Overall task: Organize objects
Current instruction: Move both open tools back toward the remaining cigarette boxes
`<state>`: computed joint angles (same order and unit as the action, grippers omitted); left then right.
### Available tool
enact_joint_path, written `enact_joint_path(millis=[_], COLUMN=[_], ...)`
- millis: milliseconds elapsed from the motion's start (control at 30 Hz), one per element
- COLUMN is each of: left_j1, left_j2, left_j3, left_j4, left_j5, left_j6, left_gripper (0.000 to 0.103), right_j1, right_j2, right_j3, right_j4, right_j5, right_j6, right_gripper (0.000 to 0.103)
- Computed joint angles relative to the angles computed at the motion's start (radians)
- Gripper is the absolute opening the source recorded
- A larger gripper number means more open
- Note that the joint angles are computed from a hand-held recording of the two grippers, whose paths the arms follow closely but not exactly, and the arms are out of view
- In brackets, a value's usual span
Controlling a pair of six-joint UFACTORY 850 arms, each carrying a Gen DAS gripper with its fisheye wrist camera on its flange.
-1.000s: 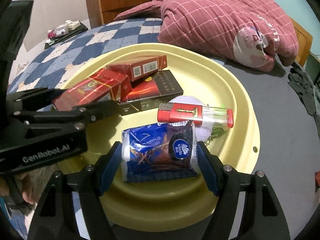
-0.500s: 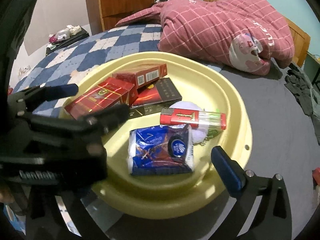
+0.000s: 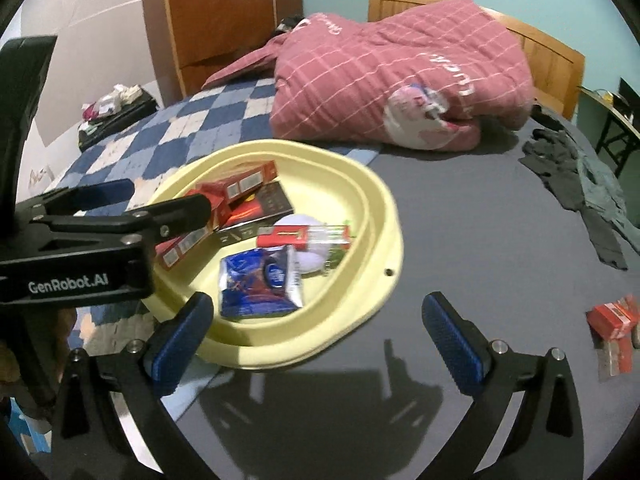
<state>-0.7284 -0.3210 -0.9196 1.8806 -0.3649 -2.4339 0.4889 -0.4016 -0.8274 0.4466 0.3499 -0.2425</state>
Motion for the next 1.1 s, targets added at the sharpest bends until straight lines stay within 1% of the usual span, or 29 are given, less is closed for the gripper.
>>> enact_joint_path(millis=[167, 233, 367, 533, 633, 700, 767, 833, 933, 967, 1033, 1100], left_j1=[-0.023, -0.031, -0.053, -0.106, -0.141, -0.165, -0.19, -0.208, -0.235, -0.245, -0.258, -0.273], left_j2=[-0.02, -0.04, -0.094, -0.173, -0.228, -0.263, -0.309, -0.34, -0.401, -0.428, -0.466, -0.511], left_j3=[-0.024, -0.041, -0.101, -0.206, -0.285, -0.335, -0.401, -0.444, -0.529, -0.571, -0.63, -0.708], left_j4=[-0.063, -0.089, -0.186, -0.287, -0.37, -0.398, -0.458, -0.489, -0.622, -0.701, -0.795, -0.908], left_j5=[0.003, 0.02, 0.047, 0.069, 0.078, 0.082, 0.091, 0.107, 0.115, 0.118, 0.116, 0.102], left_j6=[0.052, 0.065, 0.155, 0.249, 0.338, 0.361, 0.409, 0.426, 0.547, 0.62, 0.704, 0.794], left_gripper=[0.103, 0.103, 0.103, 0.103, 0.103, 0.103, 0.103, 0.103, 0.103, 0.103, 0.103, 0.103], right_j1=[-0.024, -0.047, -0.098, -0.223, -0.316, -0.383, -0.439, -0.501, -0.584, -0.605, -0.655, -0.696], right_j2=[0.031, 0.046, 0.086, 0.159, 0.205, 0.228, 0.243, 0.262, 0.289, 0.297, 0.311, 0.321], right_j3=[0.041, 0.065, 0.128, 0.226, 0.288, 0.324, 0.348, 0.375, 0.407, 0.414, 0.428, 0.445], right_j4=[-0.025, -0.086, -0.045, -0.103, -0.165, -0.191, -0.219, -0.223, -0.245, -0.253, -0.3, -0.344], right_j5=[0.01, 0.003, 0.024, 0.05, 0.067, 0.074, 0.073, 0.073, 0.079, 0.081, 0.083, 0.105], right_j6=[0.031, 0.093, 0.021, 0.082, 0.135, 0.153, 0.165, 0.144, 0.121, 0.118, 0.134, 0.138], right_gripper=[0.103, 0.103, 0.103, 0.103, 0.103, 0.103, 0.103, 0.103, 0.103, 0.103, 0.103, 0.103])
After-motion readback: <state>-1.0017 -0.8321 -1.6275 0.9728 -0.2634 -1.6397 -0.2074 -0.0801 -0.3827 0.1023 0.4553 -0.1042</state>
